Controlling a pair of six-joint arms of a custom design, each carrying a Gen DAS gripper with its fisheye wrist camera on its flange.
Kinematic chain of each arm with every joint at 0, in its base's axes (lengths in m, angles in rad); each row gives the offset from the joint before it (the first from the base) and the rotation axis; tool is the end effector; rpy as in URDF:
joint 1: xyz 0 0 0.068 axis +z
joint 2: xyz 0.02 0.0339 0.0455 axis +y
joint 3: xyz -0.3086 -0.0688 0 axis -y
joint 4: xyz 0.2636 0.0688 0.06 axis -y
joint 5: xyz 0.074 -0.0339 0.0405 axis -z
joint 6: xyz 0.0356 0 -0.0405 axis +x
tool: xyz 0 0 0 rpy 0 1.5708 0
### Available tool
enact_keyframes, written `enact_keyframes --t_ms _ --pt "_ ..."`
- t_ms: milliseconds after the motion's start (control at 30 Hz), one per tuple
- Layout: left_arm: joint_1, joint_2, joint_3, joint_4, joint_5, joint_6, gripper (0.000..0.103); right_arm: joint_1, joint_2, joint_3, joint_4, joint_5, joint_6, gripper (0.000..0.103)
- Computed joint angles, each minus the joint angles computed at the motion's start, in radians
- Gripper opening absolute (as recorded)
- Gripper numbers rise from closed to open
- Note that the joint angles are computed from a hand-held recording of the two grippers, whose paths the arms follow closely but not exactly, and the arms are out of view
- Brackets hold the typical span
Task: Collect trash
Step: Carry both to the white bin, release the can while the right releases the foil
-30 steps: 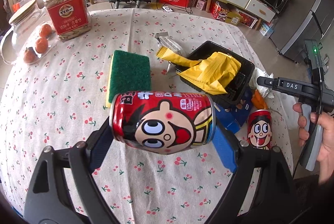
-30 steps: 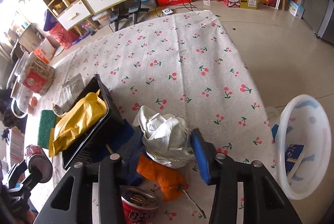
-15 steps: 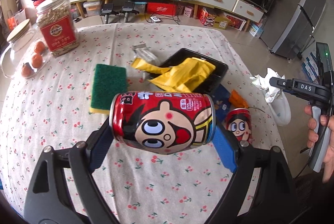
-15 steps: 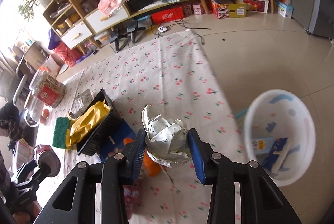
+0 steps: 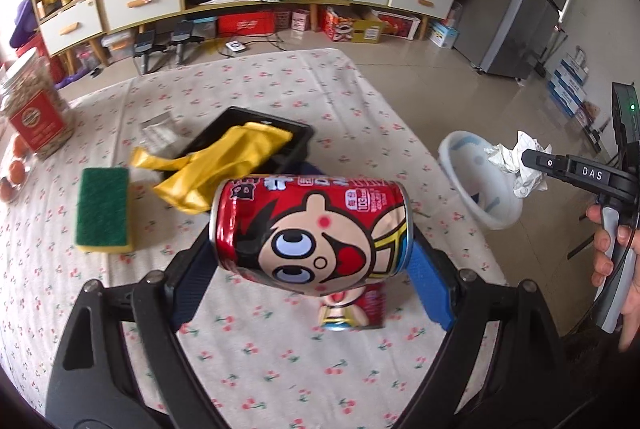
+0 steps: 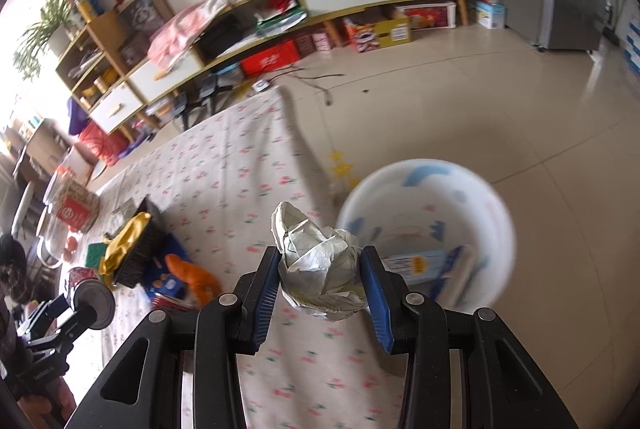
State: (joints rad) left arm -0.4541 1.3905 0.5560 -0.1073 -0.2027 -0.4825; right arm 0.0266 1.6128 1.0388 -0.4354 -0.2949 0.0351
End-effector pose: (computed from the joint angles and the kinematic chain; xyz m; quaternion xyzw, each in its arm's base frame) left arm 0.2280 -0.1033 0.1740 -0.0447 0.9455 -0.0531 0.3180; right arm 0.3440 0.0195 0.2376 -0.0367 0.9506 0.1496 0.2695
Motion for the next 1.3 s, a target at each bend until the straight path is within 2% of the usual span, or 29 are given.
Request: enact_keyframes --t_ms 267,500,900,1167,1300 --pt "-0.132 0.194 0.155 0.026 -0.009 -0.018 0.088 -0.185 -0.016 -0.027 -0.021 -0.054 -0.080 0.042" --pt "-0.214 0.394 0.335 0.053 0.016 0.039 0.088 -0.308 0.007 -0.021 -0.034 -0.093 -0.121 0.042" --pt "-0.259 0.666 0.659 -0.036 0.042 0.105 0.088 -0.409 0.039 -0.006 -0.049 -0.123 -0.153 0.042" --pt "-0.258 0.705 0.693 -0.045 0.045 0.096 0.088 -0.414 0.043 0.001 -0.051 -0.120 -0.141 0.042" --pt "-0.243 0.661 0.647 -0.012 0.058 0.071 0.095 -0.413 0.049 0.005 -0.050 -0.115 -0.129 0.042"
